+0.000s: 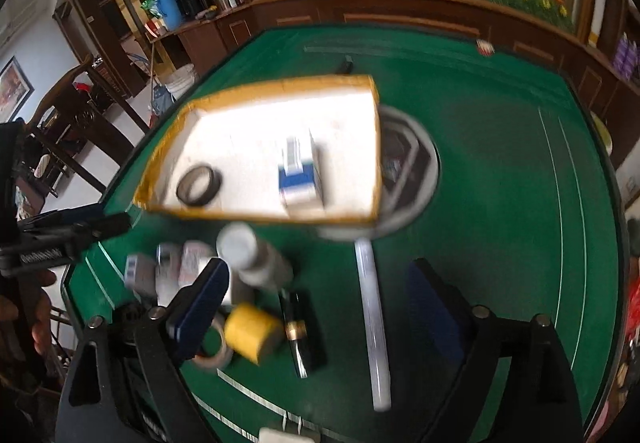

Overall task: Organize rigid objects
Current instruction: 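Grasp black plastic holder with left gripper while right gripper grasps white square adapter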

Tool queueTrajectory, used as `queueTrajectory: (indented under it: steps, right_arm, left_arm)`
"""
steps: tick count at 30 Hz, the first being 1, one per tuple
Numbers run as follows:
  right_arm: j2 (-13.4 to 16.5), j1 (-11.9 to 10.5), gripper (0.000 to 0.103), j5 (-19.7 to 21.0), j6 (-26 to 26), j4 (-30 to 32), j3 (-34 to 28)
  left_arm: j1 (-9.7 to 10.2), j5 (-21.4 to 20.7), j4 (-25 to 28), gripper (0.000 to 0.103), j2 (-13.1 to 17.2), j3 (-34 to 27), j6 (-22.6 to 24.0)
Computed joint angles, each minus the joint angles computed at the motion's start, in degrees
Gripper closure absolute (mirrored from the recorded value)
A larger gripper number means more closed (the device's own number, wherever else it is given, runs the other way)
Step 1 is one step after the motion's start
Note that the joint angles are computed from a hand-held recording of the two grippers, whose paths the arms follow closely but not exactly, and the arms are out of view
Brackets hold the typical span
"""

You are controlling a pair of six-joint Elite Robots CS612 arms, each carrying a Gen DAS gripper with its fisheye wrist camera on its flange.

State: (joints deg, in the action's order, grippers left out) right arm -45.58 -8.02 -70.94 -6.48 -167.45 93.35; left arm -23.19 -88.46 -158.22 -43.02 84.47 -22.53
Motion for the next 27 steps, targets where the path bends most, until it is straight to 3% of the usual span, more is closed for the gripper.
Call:
queueTrajectory:
  steps: [7,16,22,27]
  right_arm:
    - [-1.48,-0.45,0.011,1.1,-3.8,0.94,4.35]
    - [-2.69,-0.58,0.011,1.45,-8.88,4.08,6.76]
    - [-3.31,-0.66,0.011,1.99,-10.47,5.26,7.86]
    - [-4.04,-0.75,0.01,3.47,-13.32,9.77,8.49]
  left_arm:
    - [-0.56,1.67,0.16,0.012,-2.3,6.26,-2.88]
    - [-3.09,4.18,2.26,0.012,-2.11,7.95,4.68]
    - [-3.44,4.9,4.32,0.012,-1.27,7.1,4.61]
    - [-3.15,5.27,4.32,0.012,-1.01,7.08,4.41]
